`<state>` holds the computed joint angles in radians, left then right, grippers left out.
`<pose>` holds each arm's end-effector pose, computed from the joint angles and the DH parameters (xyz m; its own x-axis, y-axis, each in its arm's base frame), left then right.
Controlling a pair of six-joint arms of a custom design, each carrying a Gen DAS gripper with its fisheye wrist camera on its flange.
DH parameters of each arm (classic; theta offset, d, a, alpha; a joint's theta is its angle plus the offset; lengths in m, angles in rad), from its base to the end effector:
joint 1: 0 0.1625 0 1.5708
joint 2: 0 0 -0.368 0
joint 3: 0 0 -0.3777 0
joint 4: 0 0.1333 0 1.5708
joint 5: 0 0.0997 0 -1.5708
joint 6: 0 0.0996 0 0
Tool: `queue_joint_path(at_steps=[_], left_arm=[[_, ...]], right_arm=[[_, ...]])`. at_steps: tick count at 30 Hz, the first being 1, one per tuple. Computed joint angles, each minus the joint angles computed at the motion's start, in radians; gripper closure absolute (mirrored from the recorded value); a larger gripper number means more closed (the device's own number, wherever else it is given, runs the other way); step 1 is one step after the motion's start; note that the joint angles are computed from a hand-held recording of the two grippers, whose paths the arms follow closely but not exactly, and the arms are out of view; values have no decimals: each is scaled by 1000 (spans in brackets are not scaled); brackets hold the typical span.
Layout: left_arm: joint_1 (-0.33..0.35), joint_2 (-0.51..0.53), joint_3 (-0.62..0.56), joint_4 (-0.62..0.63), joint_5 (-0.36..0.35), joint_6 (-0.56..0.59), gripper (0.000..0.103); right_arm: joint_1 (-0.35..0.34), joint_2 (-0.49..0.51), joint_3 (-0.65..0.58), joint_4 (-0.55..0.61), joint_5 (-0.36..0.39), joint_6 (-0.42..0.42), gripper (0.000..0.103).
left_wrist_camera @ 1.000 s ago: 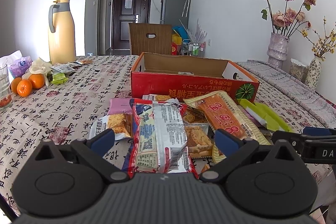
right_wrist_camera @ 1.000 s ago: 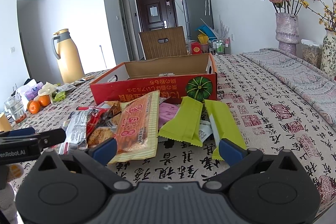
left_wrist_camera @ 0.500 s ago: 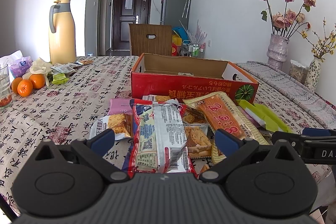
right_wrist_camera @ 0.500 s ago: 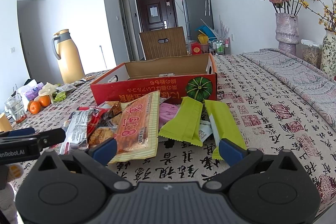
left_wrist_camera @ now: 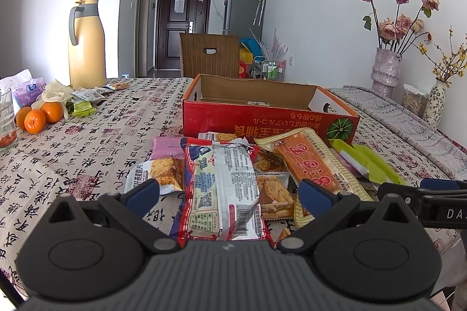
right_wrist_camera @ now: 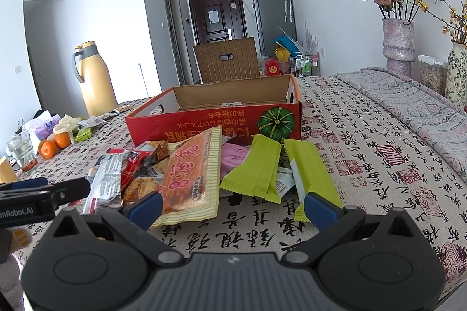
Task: Organize snacks
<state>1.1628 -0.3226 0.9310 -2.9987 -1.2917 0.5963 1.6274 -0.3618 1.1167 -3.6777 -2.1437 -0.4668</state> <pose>-0.1687 -0.7953 0.0708 -0.6441 0.5146 -0.5660 0.7645 0.4080 -0.4991 0.1201 -0.7170 0.1131 -0.7704 0.3318 0.5444 -0.4020 0.4099 -0.8188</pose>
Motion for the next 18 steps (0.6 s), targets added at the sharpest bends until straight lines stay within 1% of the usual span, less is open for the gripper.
queue_joint_path(at_steps=[10, 14, 18], left_arm=[[-5, -2, 2, 0, 4, -12, 0], [-5, 17, -35, 14, 11, -15, 0], [-8, 41, -82, 31, 21, -19, 0]], right_arm=[[-2, -3, 1, -1, 5, 0, 0], [-5, -8, -5, -4, 9, -7, 0], [-9, -7, -40, 11, 15, -18, 1]])
